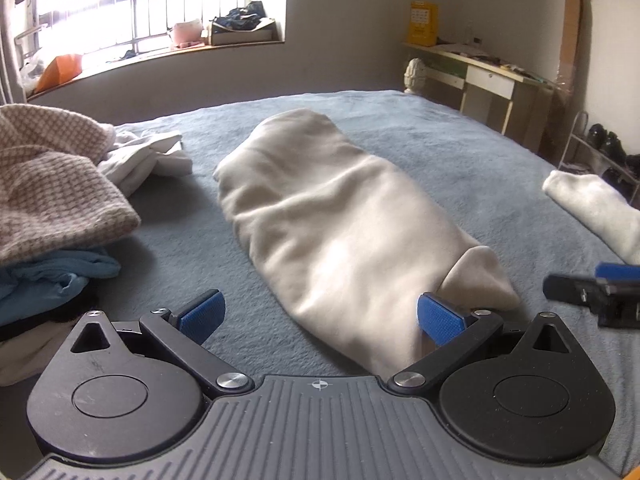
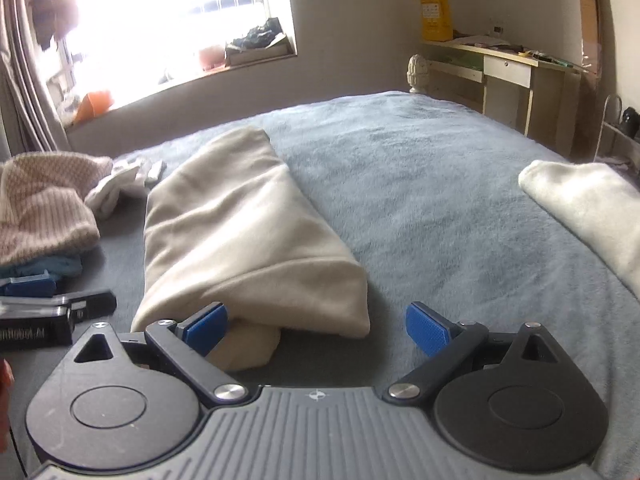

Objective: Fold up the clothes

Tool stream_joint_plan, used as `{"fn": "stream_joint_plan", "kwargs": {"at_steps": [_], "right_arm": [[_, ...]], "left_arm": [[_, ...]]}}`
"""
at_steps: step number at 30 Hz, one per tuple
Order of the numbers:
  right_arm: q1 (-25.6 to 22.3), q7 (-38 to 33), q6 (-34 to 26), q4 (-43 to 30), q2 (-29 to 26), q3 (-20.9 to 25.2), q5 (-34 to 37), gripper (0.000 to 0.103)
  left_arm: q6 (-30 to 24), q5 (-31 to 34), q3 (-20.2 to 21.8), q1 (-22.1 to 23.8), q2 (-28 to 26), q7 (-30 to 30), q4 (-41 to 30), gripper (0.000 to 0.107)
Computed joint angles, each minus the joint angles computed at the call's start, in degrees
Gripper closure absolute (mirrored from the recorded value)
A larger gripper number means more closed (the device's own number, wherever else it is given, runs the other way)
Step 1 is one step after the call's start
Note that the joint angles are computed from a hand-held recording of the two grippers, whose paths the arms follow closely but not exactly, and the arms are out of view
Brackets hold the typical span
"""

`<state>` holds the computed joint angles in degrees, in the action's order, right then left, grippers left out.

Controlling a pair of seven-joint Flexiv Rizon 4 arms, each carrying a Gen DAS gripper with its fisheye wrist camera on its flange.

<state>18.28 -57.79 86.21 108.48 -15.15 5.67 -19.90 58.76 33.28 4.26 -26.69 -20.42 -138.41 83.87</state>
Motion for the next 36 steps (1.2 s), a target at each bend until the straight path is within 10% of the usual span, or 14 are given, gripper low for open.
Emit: {"fn": "stream_joint_plan", "kwargs": {"at_steps": [8,15,20,25,36], "right_arm": [[-14.9,-21.4,-10.2,-23.8,-16.7,20.3,19.2,0.005],[-16.9,-24.3,-27.2,-38.9,-26.6,23.7,29.4,0.011],[-19.9,-29.9,-29.1,-38.9,-26.6,27.3,39.5,0.041],[-22.3,-37.4,-30.0,-36.7,-23.5,29.5,47.6,0.086],[-24.2,-57.9,-33.5,-31.8,-15.2,34.0,62.4,0.092]], "left_arm": [[5.8,-9.0,-3.3,2.9,-5.7,15.3,-1.4,0.004],[2.5,-13.3,-1.1,1.0,-8.7,21.2,-3.0,0.013],[4.3,-15.5,0.5,1.0,-8.0,17.0,-0.4,0.053],[8.1,-17.9,0.0,2.6,-6.1,16.1,3.6,0.069],[10.6,-25.8,-2.1,6.9,0.9,15.7,15.5,0.076]]}}
